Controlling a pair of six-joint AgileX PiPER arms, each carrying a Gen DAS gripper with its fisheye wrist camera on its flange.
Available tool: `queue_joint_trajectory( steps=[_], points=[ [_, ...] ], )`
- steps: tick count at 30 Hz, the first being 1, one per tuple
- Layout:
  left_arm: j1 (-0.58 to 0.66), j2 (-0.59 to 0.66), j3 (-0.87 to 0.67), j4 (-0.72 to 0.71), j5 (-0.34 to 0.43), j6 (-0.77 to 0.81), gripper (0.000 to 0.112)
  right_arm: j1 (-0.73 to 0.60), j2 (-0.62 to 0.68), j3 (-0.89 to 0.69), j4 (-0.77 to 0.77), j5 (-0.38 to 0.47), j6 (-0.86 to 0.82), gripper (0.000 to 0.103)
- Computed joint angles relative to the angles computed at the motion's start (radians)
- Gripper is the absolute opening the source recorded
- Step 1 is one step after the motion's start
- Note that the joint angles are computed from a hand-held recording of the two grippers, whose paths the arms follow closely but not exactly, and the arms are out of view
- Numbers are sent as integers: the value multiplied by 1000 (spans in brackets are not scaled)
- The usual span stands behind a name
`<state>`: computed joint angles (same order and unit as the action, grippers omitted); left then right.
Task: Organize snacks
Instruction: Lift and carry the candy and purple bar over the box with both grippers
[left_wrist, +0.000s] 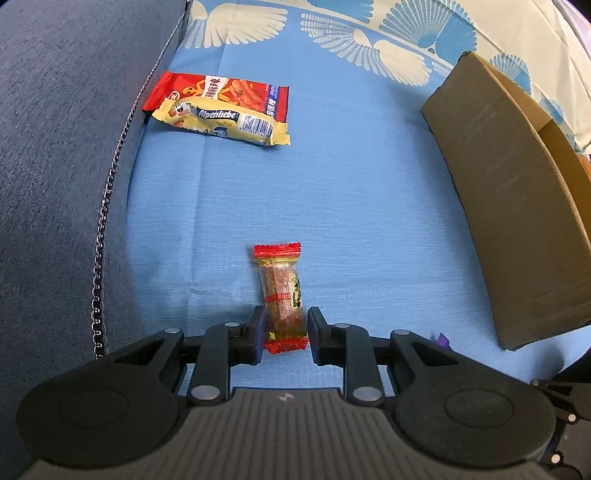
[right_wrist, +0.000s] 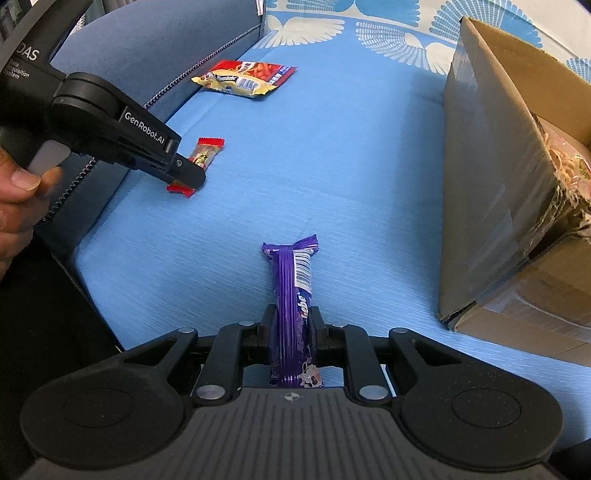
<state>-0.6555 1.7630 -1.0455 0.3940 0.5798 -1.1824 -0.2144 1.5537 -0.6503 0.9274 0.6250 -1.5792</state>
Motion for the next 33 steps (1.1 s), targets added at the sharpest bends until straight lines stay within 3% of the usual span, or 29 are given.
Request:
queue_joint_trajectory(
  steps=[4, 20, 33],
  points=[
    [-19, 22, -37, 29, 41, -4, 31, 11, -2, 10, 11, -18, -9, 18],
    [-6, 18, -40, 10, 39, 19, 32, 10, -5, 20, 29, -29, -29, 18],
    [-18, 13, -32, 47, 41, -22, 23, 16, -29, 56, 81, -55, -115, 15]
  ],
)
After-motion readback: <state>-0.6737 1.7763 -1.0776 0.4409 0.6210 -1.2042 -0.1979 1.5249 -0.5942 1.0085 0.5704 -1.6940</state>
